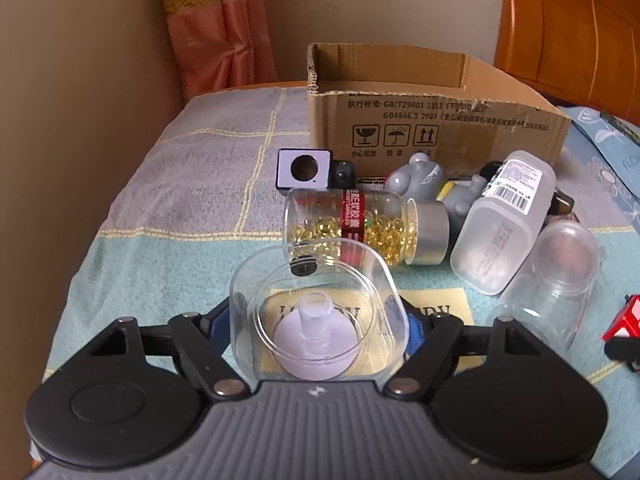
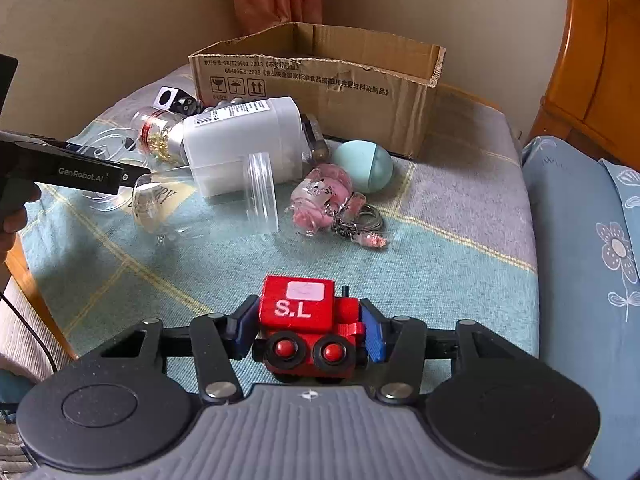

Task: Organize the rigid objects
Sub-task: 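Carry the train and clear cup into the cardboard box with both tools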

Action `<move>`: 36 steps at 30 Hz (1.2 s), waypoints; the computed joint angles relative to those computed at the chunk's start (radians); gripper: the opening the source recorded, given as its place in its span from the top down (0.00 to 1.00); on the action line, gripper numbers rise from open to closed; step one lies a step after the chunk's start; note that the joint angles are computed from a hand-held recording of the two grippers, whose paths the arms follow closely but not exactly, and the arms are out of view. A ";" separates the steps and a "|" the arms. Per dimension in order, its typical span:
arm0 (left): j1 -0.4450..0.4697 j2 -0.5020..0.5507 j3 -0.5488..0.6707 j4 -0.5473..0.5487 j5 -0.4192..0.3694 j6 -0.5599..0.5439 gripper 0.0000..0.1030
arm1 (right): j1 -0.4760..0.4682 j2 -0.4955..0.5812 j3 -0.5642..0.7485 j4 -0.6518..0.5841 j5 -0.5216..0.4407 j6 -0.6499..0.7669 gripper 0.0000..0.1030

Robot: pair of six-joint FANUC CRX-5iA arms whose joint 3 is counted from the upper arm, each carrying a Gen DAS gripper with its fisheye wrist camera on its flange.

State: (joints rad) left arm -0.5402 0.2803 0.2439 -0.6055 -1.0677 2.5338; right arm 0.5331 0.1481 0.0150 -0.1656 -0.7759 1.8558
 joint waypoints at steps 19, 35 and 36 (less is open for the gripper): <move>0.124 -0.027 0.117 0.184 0.144 -0.486 0.25 | -0.035 0.165 0.416 -0.094 -0.174 0.197 0.46; 0.237 0.393 0.683 0.297 -0.087 -0.694 0.25 | -0.024 0.684 1.211 0.029 -0.471 0.026 0.46; 0.240 0.416 0.717 0.294 -0.102 -0.695 0.25 | -0.021 0.708 1.246 0.041 -0.477 0.019 0.46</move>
